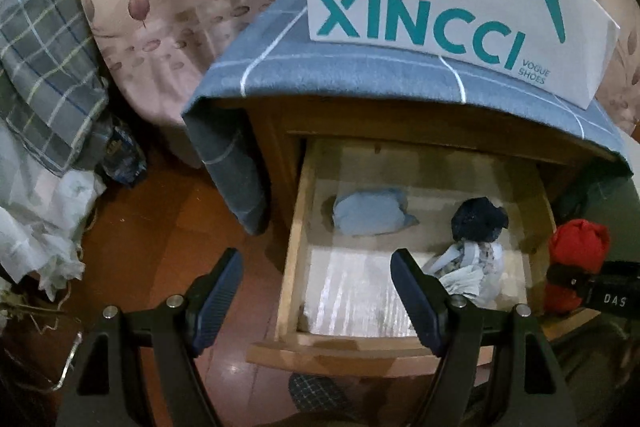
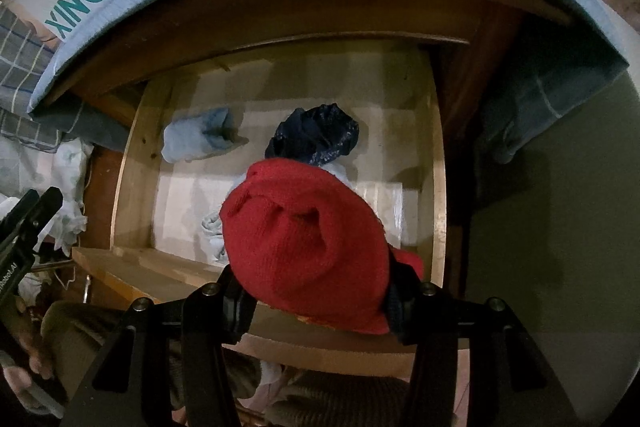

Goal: Take underwear out of drawer
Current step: 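Move the left tool back down to the open drawer, then lift the red underwear up into the white box with the right tool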

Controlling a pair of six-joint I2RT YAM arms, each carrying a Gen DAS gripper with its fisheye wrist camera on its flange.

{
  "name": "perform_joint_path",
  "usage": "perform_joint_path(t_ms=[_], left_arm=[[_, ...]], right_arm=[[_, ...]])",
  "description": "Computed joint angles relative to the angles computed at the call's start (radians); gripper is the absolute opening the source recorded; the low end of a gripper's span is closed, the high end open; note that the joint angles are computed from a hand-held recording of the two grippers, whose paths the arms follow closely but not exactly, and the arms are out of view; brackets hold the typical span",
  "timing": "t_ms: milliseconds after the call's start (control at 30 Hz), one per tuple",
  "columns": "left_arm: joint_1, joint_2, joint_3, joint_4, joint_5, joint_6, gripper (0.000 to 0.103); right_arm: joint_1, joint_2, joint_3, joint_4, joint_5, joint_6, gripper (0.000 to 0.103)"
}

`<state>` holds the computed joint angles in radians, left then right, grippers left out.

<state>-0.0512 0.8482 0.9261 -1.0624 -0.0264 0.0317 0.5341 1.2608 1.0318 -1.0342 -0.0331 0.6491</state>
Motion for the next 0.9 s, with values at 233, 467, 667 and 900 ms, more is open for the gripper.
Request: perform_joint_path(t_ms=[233, 467, 667, 900], left_arm=[[0.077, 0.031, -0.003, 0.005, 0.044, 0.019, 0.078], [0.124, 0.037, 0.001, 0.004, 0.08, 0.018, 0.078], [0.109, 0.028, -0.001, 0.01, 0.058, 0.017, 0.078], [0.096, 0.024, -0.003, 0.016, 0.042, 0.013, 0.078]], right_arm=[[0.036, -0.011, 0.041, -0.049, 0.028, 0.016, 0.049], [0.039, -0.019, 0.18, -0.156, 0.01, 0.008, 0.049], [0.014, -0.003, 0.378, -0.26, -0.002, -0.04, 0.049], [-0.05, 0.115, 0.744, -0.408, -0.019, -0.116, 0.049]])
